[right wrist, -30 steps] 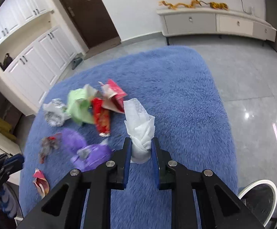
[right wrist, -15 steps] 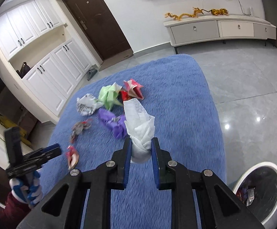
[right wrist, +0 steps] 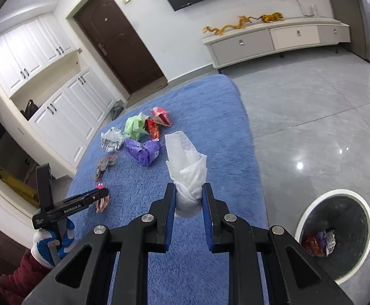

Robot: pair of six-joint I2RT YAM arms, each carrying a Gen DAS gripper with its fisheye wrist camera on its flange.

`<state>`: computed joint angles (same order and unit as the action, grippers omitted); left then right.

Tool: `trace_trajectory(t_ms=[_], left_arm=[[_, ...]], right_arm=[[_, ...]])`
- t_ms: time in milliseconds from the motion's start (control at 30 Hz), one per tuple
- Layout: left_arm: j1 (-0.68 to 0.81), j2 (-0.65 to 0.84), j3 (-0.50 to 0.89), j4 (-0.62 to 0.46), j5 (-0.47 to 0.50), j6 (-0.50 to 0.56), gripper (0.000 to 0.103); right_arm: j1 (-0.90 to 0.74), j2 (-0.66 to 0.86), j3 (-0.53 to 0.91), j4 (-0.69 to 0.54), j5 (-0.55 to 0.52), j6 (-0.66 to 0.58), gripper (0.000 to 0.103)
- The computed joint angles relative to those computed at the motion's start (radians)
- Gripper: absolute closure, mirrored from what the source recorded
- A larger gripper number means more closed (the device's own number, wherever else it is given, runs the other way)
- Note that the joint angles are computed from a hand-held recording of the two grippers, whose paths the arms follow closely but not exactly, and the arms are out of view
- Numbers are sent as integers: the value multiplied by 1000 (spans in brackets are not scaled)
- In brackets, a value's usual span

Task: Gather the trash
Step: 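Grasp the pink wrapper with the left gripper while the right grasps the white tissue, then carry both items over the trash bin and open both grippers to drop them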

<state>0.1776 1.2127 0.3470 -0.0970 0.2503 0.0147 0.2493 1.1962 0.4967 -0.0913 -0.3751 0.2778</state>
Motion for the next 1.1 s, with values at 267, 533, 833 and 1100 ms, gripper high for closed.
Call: trace_trajectory(t_ms=[267,533,833,1100], left_arm=[[-138,-213,13,-184,-56,-63,63],[-503,-124,212,-192,-92,-240,63],[-857,383,592,-64,-105,-354,63],[-1004,776,995,-119,-32,-411,59]], right_arm=[[-171,-142,-99,-22,-110,-43,83],[-532,-254,-151,-145,-234,-212,83],[-925,105,-104,-82,-268,-450,82],[-995,386,-39,38,-205,-478,78]])
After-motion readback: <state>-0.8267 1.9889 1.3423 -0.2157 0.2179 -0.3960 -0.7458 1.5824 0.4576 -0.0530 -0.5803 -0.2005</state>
